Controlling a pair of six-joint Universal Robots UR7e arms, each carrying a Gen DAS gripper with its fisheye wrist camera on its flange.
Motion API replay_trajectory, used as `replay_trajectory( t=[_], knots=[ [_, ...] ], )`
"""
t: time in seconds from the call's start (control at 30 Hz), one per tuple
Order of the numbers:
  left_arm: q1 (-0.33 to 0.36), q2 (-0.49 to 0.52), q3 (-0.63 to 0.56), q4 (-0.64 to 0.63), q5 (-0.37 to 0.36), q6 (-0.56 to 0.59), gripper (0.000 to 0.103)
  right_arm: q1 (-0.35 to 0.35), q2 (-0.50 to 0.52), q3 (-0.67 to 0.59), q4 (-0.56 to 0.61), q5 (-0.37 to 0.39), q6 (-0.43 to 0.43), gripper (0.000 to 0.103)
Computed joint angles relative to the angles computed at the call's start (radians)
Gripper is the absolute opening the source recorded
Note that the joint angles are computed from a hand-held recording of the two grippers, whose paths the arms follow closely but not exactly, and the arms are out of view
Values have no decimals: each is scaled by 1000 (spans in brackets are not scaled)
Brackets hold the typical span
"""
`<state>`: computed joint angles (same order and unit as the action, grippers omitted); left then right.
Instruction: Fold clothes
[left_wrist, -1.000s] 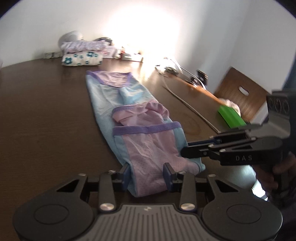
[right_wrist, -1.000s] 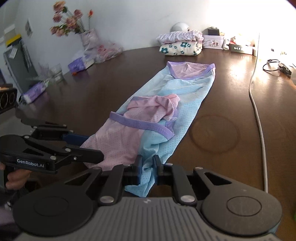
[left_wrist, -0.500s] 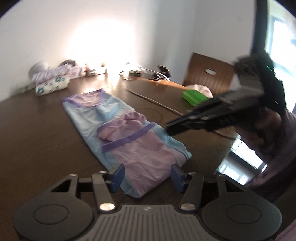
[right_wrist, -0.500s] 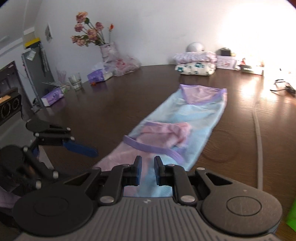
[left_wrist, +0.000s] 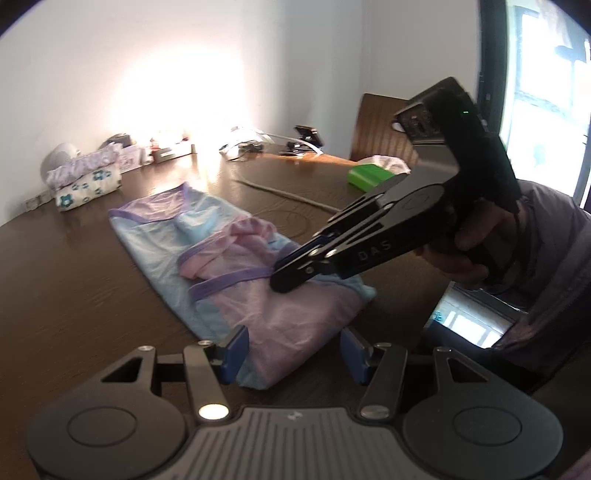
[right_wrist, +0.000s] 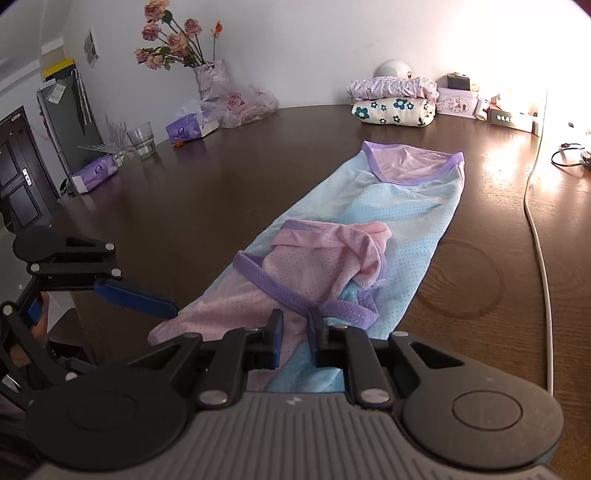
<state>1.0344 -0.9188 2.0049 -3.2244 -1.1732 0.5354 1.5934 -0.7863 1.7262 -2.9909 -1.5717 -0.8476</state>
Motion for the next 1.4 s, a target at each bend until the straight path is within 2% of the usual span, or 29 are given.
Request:
replay_trajectory(
  t=[0.03, 0.1, 0.13, 0.27, 0.37, 0.53, 0.63, 0.7, 0.77, 0.83, 0.9, 0.97, 1.1, 1.23, 1.3, 1.33, 1.37, 1.4],
  knots=[
    [-5, 3, 12, -28, 5, 11, 59, -5, -6, 16, -12, 8, -15, 14],
    [-20, 19, 44, -123, 36, 39, 82, -15, -21, 45, -28, 25, -43, 14],
    [-29, 27, 60, -163, 53, 61, 83, -20, -31, 57, -25, 32, -52, 14],
    [-67, 61, 116, -272, 130, 203, 83, -39, -68, 99, -6, 64, -69, 14],
    [-97, 136, 147, -446, 201, 385, 83, -60, -91, 127, -2, 101, -70, 14],
    [-92, 221, 186, -645, 151, 668, 82, -78, -128, 155, 34, 128, -92, 14],
    [-82, 243, 180, -677, 116, 740, 71, -80, -150, 175, 38, 125, -102, 15],
    [-75, 230, 176, -634, 99, 741, 67, -86, -170, 207, -9, 142, -139, 23],
    [-65, 215, 164, -572, 97, 741, 59, -123, -209, 278, -96, 259, -273, 58],
    [-65, 207, 149, -515, 126, 750, 53, -165, -235, 343, -175, 370, -449, 66],
    [-63, 206, 144, -494, 136, 772, 53, -186, -251, 378, -192, 395, -611, 66],
    [-65, 206, 146, -490, 141, 774, 53, -198, -260, 390, -157, 385, -773, 66],
    [-70, 207, 150, -486, 147, 763, 51, -192, -237, 395, -162, 321, -1006, 66],
    [-69, 199, 137, -452, 146, 742, 47, -193, -204, 413, -208, 307, -1137, 65],
    [-71, 189, 138, -433, 147, 731, 43, -191, -183, 414, -239, 296, -1176, 60],
    [-72, 184, 138, -422, 147, 722, 43, -190, -173, 412, -256, 287, -1193, 53],
    [-71, 177, 136, -405, 145, 709, 41, -187, -167, 409, -264, 272, -1205, 40],
    [-70, 170, 133, -387, 143, 695, 41, -183, -170, 406, -254, 262, -1193, 37]
  ],
)
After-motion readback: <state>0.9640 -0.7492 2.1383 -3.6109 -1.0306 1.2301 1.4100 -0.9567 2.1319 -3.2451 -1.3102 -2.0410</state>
